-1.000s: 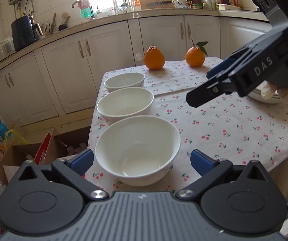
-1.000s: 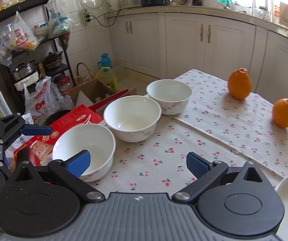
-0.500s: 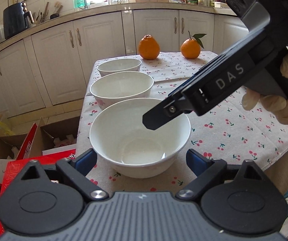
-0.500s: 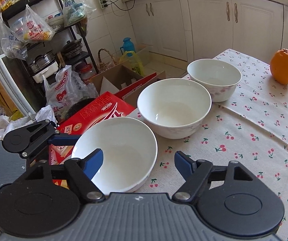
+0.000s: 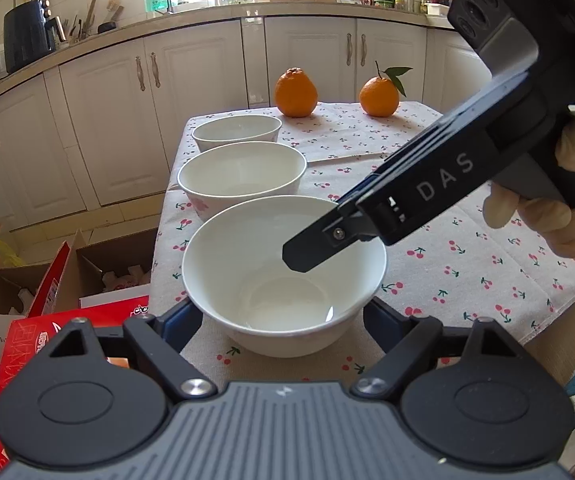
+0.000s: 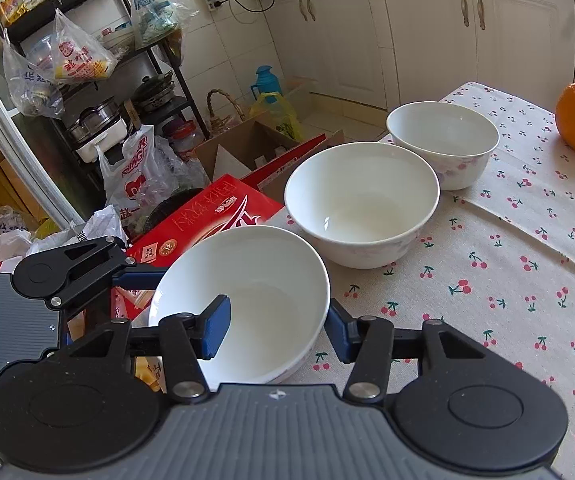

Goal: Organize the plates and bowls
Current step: 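Carry the bowl with the right tool and set it beside the plate stack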

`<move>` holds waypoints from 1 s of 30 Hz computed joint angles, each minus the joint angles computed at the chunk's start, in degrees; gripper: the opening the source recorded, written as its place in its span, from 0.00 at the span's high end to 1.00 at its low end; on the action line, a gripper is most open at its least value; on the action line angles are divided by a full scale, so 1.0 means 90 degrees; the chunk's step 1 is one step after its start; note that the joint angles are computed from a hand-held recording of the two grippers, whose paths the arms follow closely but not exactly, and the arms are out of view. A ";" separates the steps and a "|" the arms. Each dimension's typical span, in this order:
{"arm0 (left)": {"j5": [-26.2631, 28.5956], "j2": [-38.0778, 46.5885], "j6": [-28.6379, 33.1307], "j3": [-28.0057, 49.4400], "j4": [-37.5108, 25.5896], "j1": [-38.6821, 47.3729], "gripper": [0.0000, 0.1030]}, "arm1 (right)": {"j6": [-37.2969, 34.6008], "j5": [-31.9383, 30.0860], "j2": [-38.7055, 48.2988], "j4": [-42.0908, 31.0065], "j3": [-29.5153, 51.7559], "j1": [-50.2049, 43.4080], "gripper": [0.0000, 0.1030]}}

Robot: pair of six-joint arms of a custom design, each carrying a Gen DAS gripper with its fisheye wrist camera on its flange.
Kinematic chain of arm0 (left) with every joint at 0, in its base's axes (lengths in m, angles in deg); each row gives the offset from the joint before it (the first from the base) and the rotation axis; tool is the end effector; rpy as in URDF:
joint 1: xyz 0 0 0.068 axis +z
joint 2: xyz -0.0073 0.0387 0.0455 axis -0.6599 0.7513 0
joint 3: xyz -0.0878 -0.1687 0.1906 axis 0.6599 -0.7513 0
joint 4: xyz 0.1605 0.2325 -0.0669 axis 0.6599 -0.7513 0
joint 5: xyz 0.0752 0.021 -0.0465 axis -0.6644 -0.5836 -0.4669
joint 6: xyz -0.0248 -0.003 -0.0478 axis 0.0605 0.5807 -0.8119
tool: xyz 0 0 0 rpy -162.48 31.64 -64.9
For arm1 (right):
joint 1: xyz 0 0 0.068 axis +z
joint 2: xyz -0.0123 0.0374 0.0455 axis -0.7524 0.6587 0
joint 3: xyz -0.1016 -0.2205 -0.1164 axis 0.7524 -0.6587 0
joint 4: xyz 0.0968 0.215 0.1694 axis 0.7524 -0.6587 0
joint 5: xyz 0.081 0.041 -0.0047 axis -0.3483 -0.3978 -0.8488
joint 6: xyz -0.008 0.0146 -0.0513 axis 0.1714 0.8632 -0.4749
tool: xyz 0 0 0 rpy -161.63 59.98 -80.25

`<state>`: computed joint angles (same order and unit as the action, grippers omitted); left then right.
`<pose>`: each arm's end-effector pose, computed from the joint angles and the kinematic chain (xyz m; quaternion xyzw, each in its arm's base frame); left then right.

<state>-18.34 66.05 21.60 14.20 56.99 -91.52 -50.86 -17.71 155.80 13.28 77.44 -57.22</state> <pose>0.2060 -0.2105 0.0117 -0.0313 0.9012 0.0479 0.4295 0.3834 -0.0319 0.0295 -0.4995 0.7802 0.3128 0.2095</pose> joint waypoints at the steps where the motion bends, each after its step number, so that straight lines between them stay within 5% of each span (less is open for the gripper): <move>1: -0.0005 -0.0026 0.0034 0.0013 -0.0015 -0.0010 0.16 | -0.0029 -0.0019 -0.0015 -0.0031 0.0005 -0.0043 0.45; 19: 0.1059 0.0692 0.1829 0.1115 0.0893 0.0313 0.16 | 0.0079 -0.0113 -0.0068 0.0039 0.0444 -0.1257 0.45; 30: 0.1767 0.1358 0.2321 0.2025 0.0814 0.0511 0.16 | 0.0490 0.0039 0.0417 0.0147 0.1062 -0.1661 0.44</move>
<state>-2.44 78.28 42.49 32.42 64.32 -86.92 -46.45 -17.36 159.55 14.60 87.00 -72.16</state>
